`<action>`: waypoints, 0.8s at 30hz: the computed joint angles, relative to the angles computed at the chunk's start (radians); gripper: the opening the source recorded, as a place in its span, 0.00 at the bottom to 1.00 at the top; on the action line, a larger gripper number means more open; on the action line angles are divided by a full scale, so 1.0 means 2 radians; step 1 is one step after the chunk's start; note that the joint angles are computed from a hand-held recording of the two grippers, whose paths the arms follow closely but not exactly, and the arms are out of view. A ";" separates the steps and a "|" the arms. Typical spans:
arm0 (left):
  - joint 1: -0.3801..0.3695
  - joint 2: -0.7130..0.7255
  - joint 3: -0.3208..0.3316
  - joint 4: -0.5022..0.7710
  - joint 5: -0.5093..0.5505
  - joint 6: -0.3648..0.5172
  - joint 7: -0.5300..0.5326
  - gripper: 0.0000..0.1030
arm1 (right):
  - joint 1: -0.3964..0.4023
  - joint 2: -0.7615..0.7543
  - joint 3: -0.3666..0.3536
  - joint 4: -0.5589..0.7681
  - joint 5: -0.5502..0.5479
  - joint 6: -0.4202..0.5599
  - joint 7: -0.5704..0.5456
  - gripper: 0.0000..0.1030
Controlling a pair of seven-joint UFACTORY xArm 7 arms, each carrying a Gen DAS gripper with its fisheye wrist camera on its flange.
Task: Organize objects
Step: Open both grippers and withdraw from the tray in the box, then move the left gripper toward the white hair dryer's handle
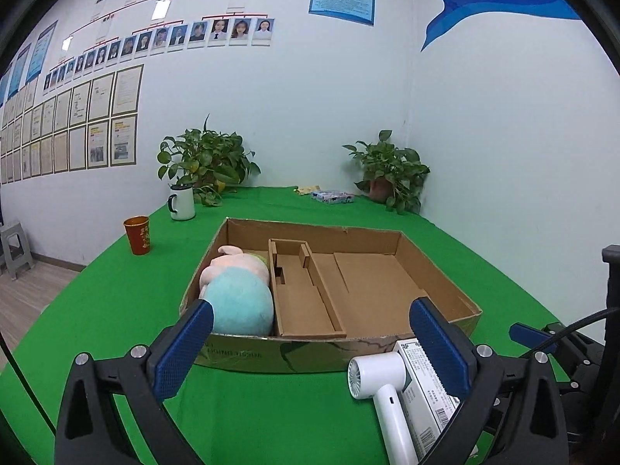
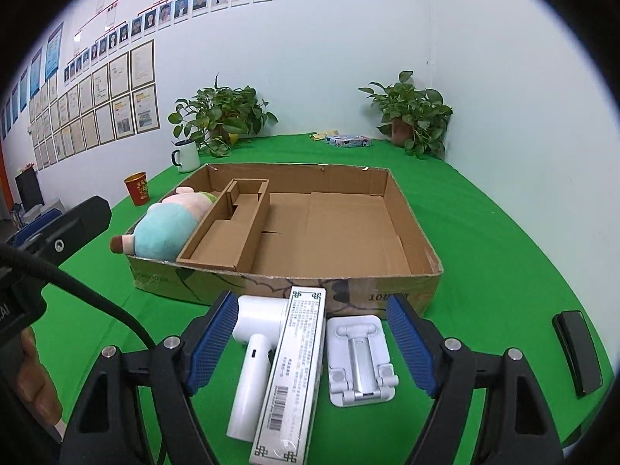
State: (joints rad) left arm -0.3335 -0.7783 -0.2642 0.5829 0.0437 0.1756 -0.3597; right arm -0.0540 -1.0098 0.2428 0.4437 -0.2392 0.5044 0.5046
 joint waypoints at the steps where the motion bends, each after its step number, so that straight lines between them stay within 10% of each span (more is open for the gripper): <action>1: 0.005 0.006 -0.002 0.003 0.002 -0.001 -0.001 0.99 | -0.002 -0.003 0.002 -0.001 -0.001 0.002 0.002 0.76; 14: -0.023 0.057 0.036 0.013 -0.016 0.006 0.037 0.99 | 0.005 -0.033 -0.003 -0.028 -0.007 -0.013 -0.004 0.76; 20: -0.100 0.084 0.117 0.024 -0.070 0.020 0.118 0.99 | 0.180 -0.060 -0.135 -0.082 0.084 -0.085 -0.124 0.76; 24: -0.127 0.093 0.150 0.024 -0.117 0.028 0.166 0.98 | 0.225 -0.041 -0.131 -0.089 0.111 -0.093 -0.166 0.76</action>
